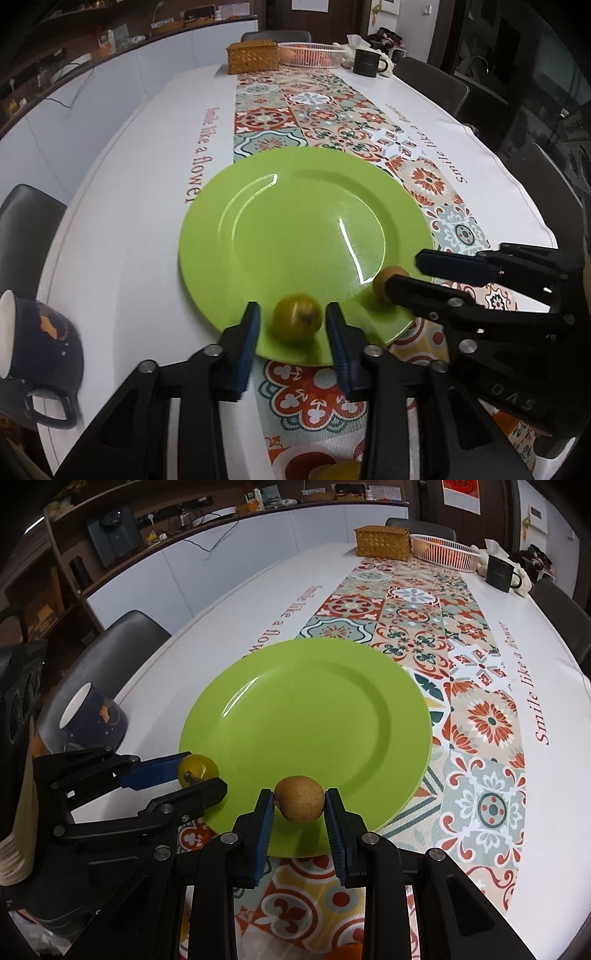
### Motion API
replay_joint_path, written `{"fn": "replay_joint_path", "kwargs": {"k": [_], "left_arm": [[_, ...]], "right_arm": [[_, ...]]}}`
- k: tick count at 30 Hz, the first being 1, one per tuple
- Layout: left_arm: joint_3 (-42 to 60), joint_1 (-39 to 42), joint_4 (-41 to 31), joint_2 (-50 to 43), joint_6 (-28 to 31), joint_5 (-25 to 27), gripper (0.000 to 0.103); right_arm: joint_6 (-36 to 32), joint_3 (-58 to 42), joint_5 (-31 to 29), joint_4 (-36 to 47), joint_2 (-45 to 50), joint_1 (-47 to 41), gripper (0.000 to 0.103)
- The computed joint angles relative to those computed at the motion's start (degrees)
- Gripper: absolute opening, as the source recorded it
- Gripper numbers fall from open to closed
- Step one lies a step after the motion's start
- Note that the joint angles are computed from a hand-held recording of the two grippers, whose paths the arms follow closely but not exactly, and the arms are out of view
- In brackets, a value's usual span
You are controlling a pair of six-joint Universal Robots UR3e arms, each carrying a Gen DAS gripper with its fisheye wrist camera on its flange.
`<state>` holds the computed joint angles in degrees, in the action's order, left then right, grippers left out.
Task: Organize fruits
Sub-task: 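Lower both fruits onto the green plate and open both tools, then withdraw both tools from the plate toward the mandarin oranges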
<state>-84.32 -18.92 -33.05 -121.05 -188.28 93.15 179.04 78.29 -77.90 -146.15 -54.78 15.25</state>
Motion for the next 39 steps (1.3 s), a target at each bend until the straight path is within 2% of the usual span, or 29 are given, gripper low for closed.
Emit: {"fn": "replay_joint_path", "kwargs": {"k": [1,3,7,13,16,22,26,28,32,39], "left_arm": [[-1.2,-0.1,1.0,0.9,-0.1,0.4,0.043],[-2.2,-0.5,1.5,2.0,-0.3,1.6,0.046],[-6.7,-1.6,3.2,6.6,-1.9,3.4,0.05],[-12.6,-5.8,4.4,14.1,-4.4,9.5,0.056],[-14.0,-8.8,4.1,17.0,-5.8,12.8,0.06],[-17.3,-14.1,4.8,22.4,-9.6,17.5,0.068],[-18.8,-17.9,4.7,24.9,-12.5,20.8,0.071],[-19.5,-20.0,4.4,26.0,-14.0,22.8,0.077],[-20.3,-23.3,3.4,27.3,-16.7,25.3,0.08],[-21.9,-28.7,2.6,27.3,-20.8,27.7,0.082]], "right_arm": [[0.1,0.5,-0.2,-0.4,-0.5,-0.1,0.033],[0.5,3.1,-0.8,-2.4,-2.3,-0.3,0.041],[1.1,8.5,-1.9,-5.1,-7.0,-0.5,0.042],[0.2,19.4,-5.1,-10.4,-17.5,0.0,0.042],[0.3,25.2,-5.0,-12.3,-23.6,-0.2,0.046],[0.5,33.3,-4.3,-13.1,-33.6,-0.3,0.046],[0.7,37.9,-4.8,-13.9,-39.4,-0.4,0.054],[0.4,40.4,-5.1,-14.3,-42.6,-0.3,0.054],[0.1,44.9,-5.2,-14.4,-48.3,-1.0,0.061],[-2.7,51.4,-5.7,-12.4,-56.3,-2.1,0.061]]}}
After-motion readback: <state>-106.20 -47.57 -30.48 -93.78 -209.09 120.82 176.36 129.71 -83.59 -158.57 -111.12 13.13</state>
